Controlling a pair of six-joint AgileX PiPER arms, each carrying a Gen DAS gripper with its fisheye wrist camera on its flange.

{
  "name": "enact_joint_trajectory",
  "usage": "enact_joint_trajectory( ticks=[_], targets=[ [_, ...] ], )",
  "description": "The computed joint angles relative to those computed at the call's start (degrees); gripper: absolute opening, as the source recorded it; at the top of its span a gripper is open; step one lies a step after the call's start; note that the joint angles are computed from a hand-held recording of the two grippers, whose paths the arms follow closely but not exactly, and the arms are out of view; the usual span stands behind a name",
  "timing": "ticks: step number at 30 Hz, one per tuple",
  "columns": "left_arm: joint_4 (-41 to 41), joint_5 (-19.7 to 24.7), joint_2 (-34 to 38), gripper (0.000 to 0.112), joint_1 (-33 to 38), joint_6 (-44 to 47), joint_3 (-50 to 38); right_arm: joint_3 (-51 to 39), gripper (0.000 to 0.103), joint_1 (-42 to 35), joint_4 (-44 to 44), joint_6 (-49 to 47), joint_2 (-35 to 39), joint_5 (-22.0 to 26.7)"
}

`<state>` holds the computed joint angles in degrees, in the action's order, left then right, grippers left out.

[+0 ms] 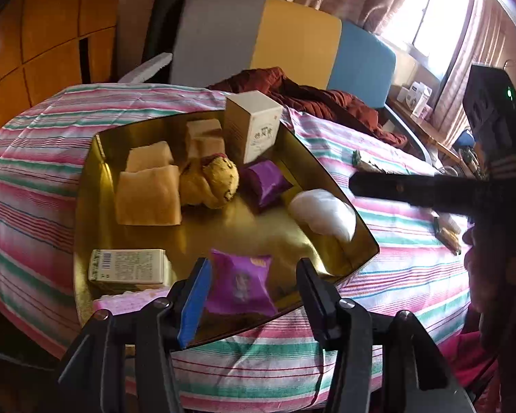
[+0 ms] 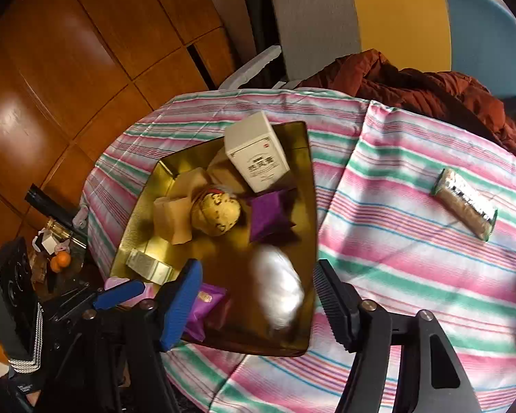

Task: Organize objects
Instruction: 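Lower the purple packet into the tray with the left tool while the right tool drops the bag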

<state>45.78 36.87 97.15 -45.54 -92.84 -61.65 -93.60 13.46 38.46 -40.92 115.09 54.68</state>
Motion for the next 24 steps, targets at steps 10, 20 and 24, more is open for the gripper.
enact_joint_trajectory(
  ticks=[10,20,24],
  targets=[
    [5.7,9.6,-3.5,0.052,-3.5,-6.3,-0.3,11.3,0.087,1.6,-1.0,-0.9,-7.8,-8.7],
    [6.5,18.5,-3.5,0.052,-6.8,-8.3,-1.9,23.3,0.098,4.7,-2.6,-2.4,-16.4,-22.7],
    [6.8,23.2,-2.9,0.052,-8.0,-9.8,-2.7,24.9,0.100,4.2,-2.2,-2.3,-17.4,-24.2]
  ],
)
